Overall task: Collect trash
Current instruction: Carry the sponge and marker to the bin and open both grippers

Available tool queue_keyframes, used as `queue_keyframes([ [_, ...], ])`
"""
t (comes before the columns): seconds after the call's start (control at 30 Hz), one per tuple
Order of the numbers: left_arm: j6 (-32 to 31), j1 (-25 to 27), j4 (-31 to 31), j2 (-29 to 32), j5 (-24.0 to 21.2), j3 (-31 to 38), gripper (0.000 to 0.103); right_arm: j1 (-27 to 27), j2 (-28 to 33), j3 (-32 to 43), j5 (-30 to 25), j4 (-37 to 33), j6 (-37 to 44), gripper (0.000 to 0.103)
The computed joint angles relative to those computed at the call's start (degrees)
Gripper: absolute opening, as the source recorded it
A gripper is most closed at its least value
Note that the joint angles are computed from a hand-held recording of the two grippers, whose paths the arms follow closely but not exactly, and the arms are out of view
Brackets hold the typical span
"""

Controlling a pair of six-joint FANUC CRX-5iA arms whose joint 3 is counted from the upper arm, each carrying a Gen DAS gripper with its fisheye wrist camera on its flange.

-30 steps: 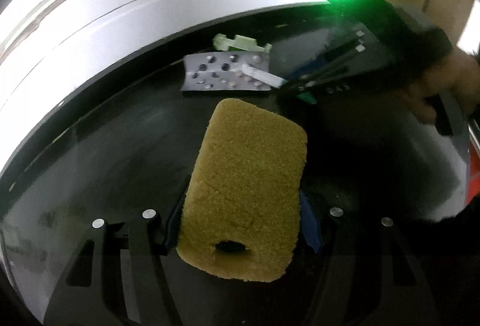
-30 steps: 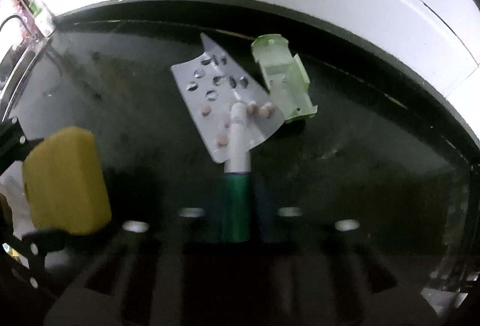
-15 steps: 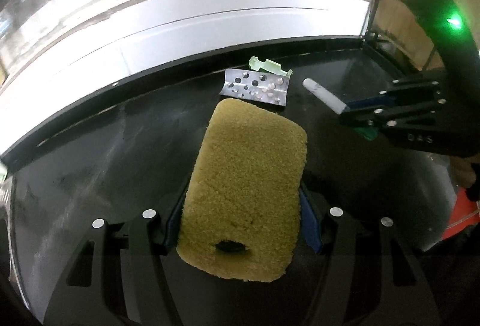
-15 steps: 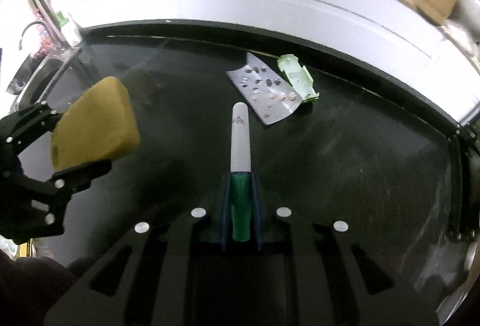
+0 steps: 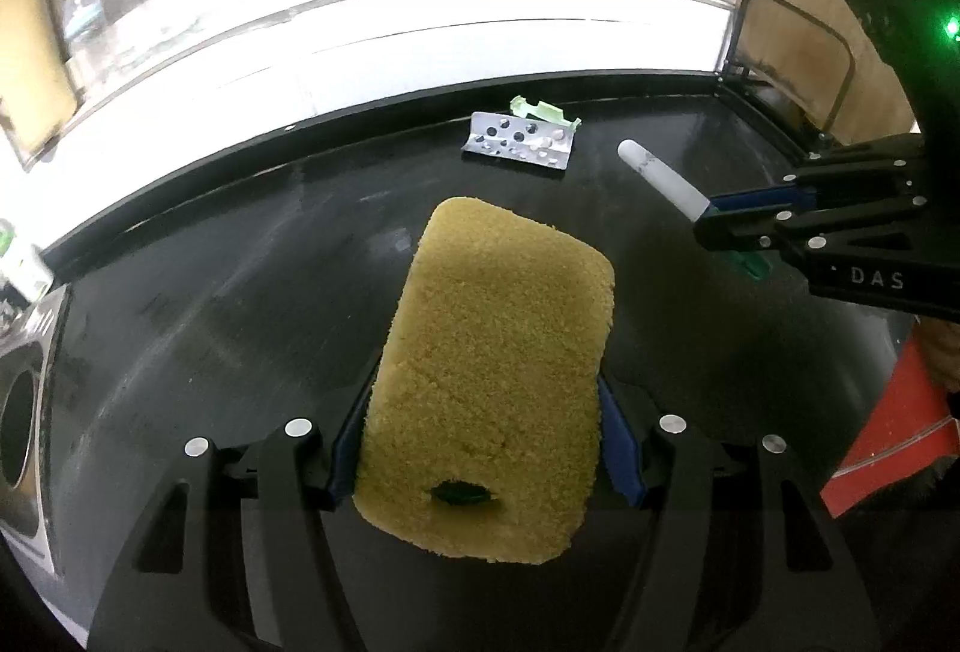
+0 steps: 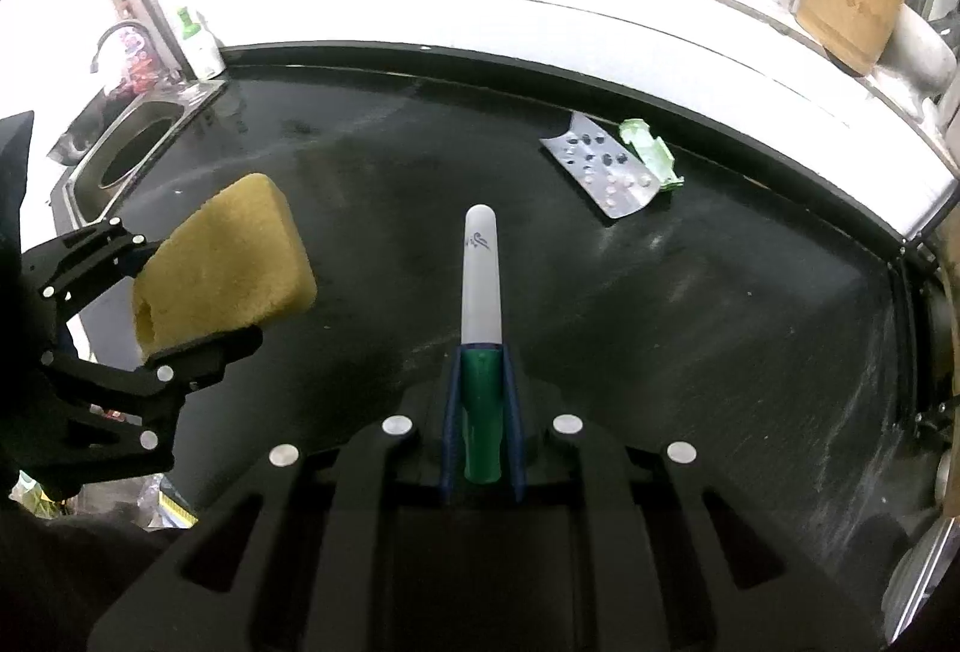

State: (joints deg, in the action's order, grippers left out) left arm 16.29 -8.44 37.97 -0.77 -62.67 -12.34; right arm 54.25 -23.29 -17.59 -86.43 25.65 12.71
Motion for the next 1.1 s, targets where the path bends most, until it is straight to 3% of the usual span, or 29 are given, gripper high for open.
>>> queue_keyframes([
  [0.33, -0.37, 5.49, 0.95, -2.9, 0.61, -2.62, 0.062, 1.84, 4.75, 3.92, 2.67, -0.12, 2.52, 0.014],
  [0.63, 2.3, 14.05, 0.07, -4.77, 2.52, -3.83, 0.062, -0.53, 14.61, 12.39, 11.03, -3.12, 13.56, 0.014],
  [0.87, 8.13, 24.64, -3.07, -5.69, 3.74, -3.85, 0.062, -2.03, 28.66, 27.74, 17.09, -11.45, 30.24, 0.014],
  [1.1, 15.21, 36.09, -7.63, -4.38, 4.26, -3.25, 0.062, -1.53, 46.2, 51.44, 15.19, -22.66, 48.26, 0.014],
])
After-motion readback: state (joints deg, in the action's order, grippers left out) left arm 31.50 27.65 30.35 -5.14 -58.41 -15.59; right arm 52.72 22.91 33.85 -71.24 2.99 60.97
